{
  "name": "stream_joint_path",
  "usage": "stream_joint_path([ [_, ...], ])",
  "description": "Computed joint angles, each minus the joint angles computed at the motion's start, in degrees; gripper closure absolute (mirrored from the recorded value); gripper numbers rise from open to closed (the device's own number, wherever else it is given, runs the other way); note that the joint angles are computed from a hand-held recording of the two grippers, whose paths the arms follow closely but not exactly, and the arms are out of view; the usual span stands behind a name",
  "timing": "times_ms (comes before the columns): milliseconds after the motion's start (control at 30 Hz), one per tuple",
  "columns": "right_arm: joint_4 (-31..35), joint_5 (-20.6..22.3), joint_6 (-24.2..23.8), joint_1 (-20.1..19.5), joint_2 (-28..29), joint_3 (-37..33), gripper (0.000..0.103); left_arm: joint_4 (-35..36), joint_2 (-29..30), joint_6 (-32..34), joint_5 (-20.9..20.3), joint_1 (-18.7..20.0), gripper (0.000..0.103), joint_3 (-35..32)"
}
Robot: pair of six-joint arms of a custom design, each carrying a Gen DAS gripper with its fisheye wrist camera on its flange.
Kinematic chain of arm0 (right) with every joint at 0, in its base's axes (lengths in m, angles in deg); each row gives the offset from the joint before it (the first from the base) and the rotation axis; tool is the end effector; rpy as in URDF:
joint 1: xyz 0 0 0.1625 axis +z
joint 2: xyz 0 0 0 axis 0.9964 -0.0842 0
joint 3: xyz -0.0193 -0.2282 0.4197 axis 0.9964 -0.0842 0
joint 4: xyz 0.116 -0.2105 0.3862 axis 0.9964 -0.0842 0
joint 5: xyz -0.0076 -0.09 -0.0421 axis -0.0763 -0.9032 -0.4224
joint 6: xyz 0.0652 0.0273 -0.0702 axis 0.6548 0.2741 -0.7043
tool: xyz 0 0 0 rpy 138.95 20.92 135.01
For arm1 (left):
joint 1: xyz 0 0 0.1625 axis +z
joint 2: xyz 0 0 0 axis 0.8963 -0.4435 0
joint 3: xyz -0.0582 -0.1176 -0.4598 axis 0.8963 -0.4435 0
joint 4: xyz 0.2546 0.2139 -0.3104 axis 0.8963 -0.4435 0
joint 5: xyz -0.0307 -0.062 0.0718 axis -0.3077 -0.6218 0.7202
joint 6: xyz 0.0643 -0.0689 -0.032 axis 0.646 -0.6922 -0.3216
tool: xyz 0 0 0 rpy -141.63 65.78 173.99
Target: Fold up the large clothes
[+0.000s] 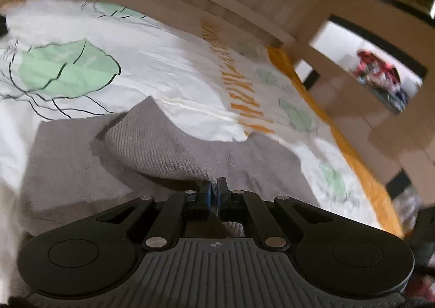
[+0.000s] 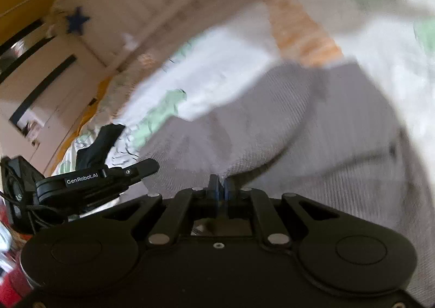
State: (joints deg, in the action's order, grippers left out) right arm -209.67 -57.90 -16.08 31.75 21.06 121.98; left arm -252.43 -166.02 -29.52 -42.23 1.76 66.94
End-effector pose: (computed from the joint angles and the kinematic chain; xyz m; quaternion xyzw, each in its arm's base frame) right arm 0.3500 -0.4661 0.0388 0.1004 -0.9184 0.3803 0.0438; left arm -0.0448 -0.5011 0.3753 0.1785 0.9166 -0.3412 0.1075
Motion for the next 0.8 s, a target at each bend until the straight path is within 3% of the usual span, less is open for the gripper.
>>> stream_joint_path([
  [133, 6.06, -3.77, -1.64, 1.31, -0.06, -0.64, 0.09, 6.4, 0.61, 0.07, 4.81, 1.05, 0.095, -0.13],
  [167, 8.89, -4.8, -1.5, 1.08, 0.1, -1.01, 0.085, 8.32, 1.13, -0.5, 5.77, 1.65, 0.094, -0.51],
  [233, 14.26, -7.59, 1.1, 0.57, 0.61, -1.72, 0.08, 7.01, 0.73, -0.36, 2.91, 3.37, 0.091, -0.32],
  [267, 13.48, -7.21, 1.77, 0.22, 0.7, -1.27, 0.077, 6.42, 0.34, -0.55, 2.97, 3.29, 0.086, -0.15],
  [333, 10.56, -6.19, 1.99, 0.0, 0.38, -0.22, 0.067, 5.16, -0.24, 1.16, 6.42, 1.74, 0.06, 0.35],
  [367, 9.42, -6.73, 1.13, 0.26, 0.22, 0.03, 0.056, 3.99, -0.38, 2.75, 9.07, 0.59, 0.056, 0.72],
  [400, 8.21, -8.0, -0.36, 0.7, 0.21, 0.04, 0.047, 2.99, -0.44, 3.85, 10.93, -0.31, 0.054, 1.0],
  [633, 3.67, -13.5, -6.31, 2.0, -0.01, -0.84, 0.041, -2.19, 1.48, 10.27, 21.03, -4.73, 0.04, 1.82],
  [733, 2.34, -14.69, -8.93, 1.81, 0.26, -1.56, 0.039, -3.54, 2.82, 11.13, 22.37, -4.81, 0.039, 1.42],
  [800, 1.76, -15.28, -10.86, 1.47, 0.32, -2.06, 0.032, -3.72, 3.32, 10.43, 22.41, -4.71, 0.038, 1.23],
])
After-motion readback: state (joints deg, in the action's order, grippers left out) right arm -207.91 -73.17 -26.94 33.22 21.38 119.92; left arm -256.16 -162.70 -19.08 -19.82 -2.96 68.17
